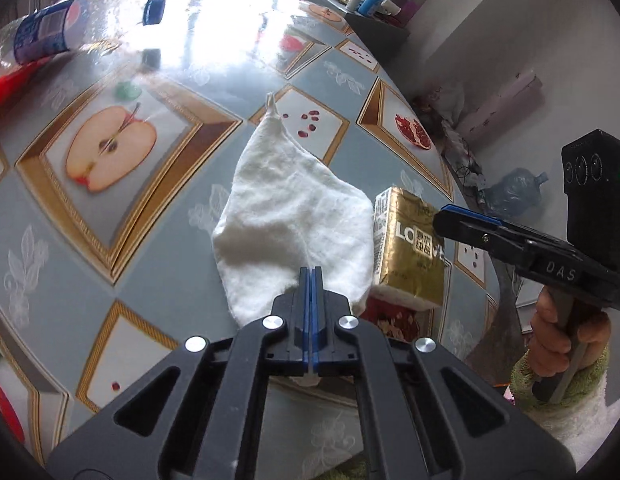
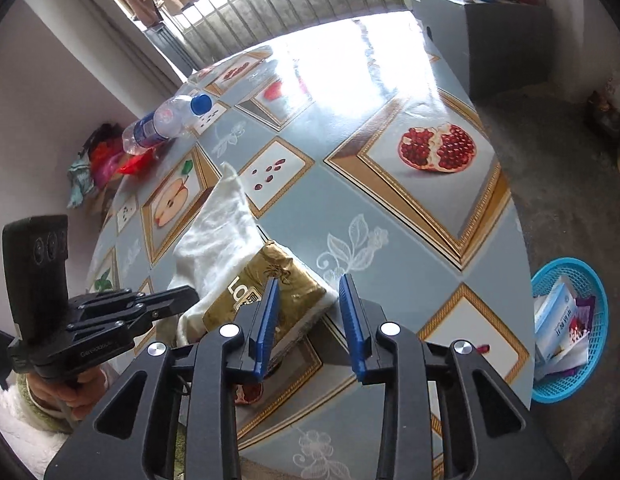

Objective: Collect trash

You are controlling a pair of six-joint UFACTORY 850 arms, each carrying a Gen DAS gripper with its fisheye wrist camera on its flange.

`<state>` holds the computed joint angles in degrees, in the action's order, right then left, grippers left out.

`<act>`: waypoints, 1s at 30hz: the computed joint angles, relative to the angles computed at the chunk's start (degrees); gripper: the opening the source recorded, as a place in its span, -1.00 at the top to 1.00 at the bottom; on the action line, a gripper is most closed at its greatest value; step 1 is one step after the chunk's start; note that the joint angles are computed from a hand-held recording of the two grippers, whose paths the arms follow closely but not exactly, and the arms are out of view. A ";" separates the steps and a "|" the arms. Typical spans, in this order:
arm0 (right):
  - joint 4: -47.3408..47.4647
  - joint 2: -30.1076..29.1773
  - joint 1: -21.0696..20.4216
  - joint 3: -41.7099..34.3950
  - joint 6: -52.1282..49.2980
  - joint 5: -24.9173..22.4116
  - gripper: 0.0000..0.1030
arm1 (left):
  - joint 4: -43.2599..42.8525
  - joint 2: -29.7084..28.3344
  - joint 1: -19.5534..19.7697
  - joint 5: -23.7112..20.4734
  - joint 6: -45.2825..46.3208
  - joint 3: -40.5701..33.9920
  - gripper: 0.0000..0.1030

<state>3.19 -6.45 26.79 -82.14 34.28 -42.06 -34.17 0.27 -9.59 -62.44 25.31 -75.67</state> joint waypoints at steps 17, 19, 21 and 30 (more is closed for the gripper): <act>-2.91 -4.42 3.87 -3.72 19.52 -2.45 -0.36 | 4.43 2.41 0.00 11.15 -0.55 0.79 0.24; -3.90 -5.27 4.09 -4.75 20.04 -2.83 -0.36 | 5.76 1.43 -0.54 11.78 -1.21 0.31 0.24; -5.49 -6.22 4.45 -5.91 20.64 -3.93 -0.36 | 7.25 0.76 -1.24 12.34 -2.11 0.19 0.25; -9.36 -7.22 5.29 -7.51 15.97 -7.97 -0.22 | 12.15 1.19 -3.93 15.48 -3.91 1.29 0.82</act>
<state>-6.16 -13.67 32.09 -89.64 50.25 -50.03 -22.03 1.46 -13.52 -46.96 21.40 -74.38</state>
